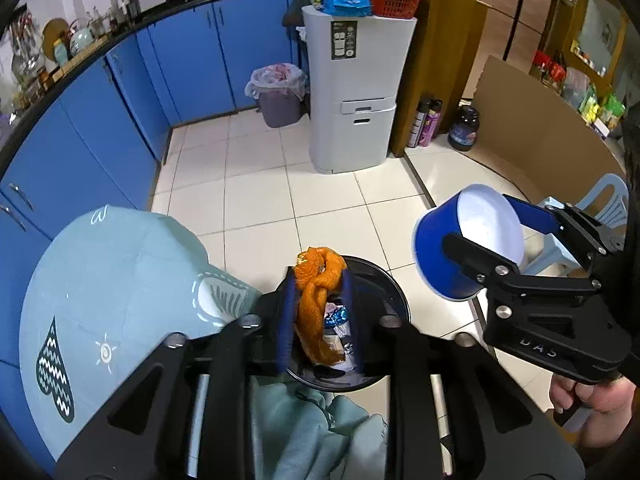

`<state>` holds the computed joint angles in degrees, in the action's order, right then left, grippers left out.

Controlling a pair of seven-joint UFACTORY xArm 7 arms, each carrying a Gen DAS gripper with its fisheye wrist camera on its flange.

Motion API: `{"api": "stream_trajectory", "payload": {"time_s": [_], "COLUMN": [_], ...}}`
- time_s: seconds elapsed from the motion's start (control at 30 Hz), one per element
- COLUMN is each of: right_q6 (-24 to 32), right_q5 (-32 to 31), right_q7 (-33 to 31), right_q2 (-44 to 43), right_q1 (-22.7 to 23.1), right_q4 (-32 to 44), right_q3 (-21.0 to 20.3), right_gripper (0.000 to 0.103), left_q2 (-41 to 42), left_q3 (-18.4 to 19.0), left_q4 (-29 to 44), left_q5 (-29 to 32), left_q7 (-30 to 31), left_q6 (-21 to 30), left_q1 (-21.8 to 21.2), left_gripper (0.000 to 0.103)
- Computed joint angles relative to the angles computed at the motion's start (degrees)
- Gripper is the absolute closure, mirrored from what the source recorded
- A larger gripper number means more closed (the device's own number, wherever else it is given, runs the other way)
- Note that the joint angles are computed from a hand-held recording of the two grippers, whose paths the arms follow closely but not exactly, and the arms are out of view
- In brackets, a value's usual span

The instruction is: Collect trash

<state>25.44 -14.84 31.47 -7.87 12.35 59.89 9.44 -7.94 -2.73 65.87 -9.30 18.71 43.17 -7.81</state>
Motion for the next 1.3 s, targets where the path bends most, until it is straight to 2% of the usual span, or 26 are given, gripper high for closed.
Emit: {"api": "stream_trajectory", "payload": {"time_s": [0.03,0.07,0.1,0.13,0.23,0.47,0.6,0.7,0.8,0.83,1.0,1.3], "right_q6": [0.01,0.06,0.17,0.26,0.16,-0.06,-0.09,1.39,1.52,1.41,3.24,4.60], "right_q5": [0.24,0.10,-0.29,-0.20,1.83,4.29,3.27,5.05,5.40,5.10,-1.66,-2.25], "right_q7": [-0.15,-0.02,0.46,0.42,-1.11,-4.15,-3.99,-6.21,-7.15,-7.12,-0.45,0.82], "right_q2": [-0.06,-0.08,-0.17,-0.14,0.31,2.56,3.60,5.18,5.88,5.91,5.82,4.77], "right_q1": [-0.01,-0.12,-0.20,-0.21,0.28,1.74,2.33,3.18,3.64,3.73,3.61,3.43], "right_q4": [-0.05,-0.08,-0.15,-0.17,-0.04,1.58,2.66,4.69,5.78,5.98,6.97,6.43], "right_q3": [-0.13,-0.15,0.01,-0.04,-0.42,-0.30,0.01,-0.15,-0.36,-0.40,-0.22,-0.23], "right_gripper": [0.032,0.032,0.032,0.032,0.032,0.032,0.032,0.031,0.014,0.010,0.009,0.009], "left_q2": [0.04,-0.42,-1.84,-2.17,-2.00,-2.33,-3.59,-3.78,-3.87,-3.95,-3.67,-3.50], "left_q3": [0.17,0.43,0.63,0.94,0.24,1.01,1.24,1.48,1.77,1.82,2.16,2.18], "left_q4": [0.17,-0.29,-1.99,-2.34,-2.20,-2.06,-3.20,-3.07,-2.85,-2.91,-2.46,-2.12], "left_q5": [-0.34,-1.32,-3.06,-3.23,1.21,2.95,3.82,4.00,3.81,3.82,3.29,3.54], "left_q7": [-0.33,-0.23,-0.35,-0.25,-3.45,-5.91,-6.62,-7.07,-7.23,-7.36,-7.55,-6.95], "left_q6": [0.07,-0.83,-4.13,-5.02,-5.62,-5.53,-6.71,-6.94,-6.80,-6.84,-6.25,-5.63], "left_q1": [0.15,0.23,0.59,0.39,1.46,2.44,2.88,3.16,3.39,3.49,3.80,4.13], "left_gripper": [0.021,0.005,0.004,0.004,0.004,0.004,0.004,0.004,0.004,0.004,0.004,0.004]}}
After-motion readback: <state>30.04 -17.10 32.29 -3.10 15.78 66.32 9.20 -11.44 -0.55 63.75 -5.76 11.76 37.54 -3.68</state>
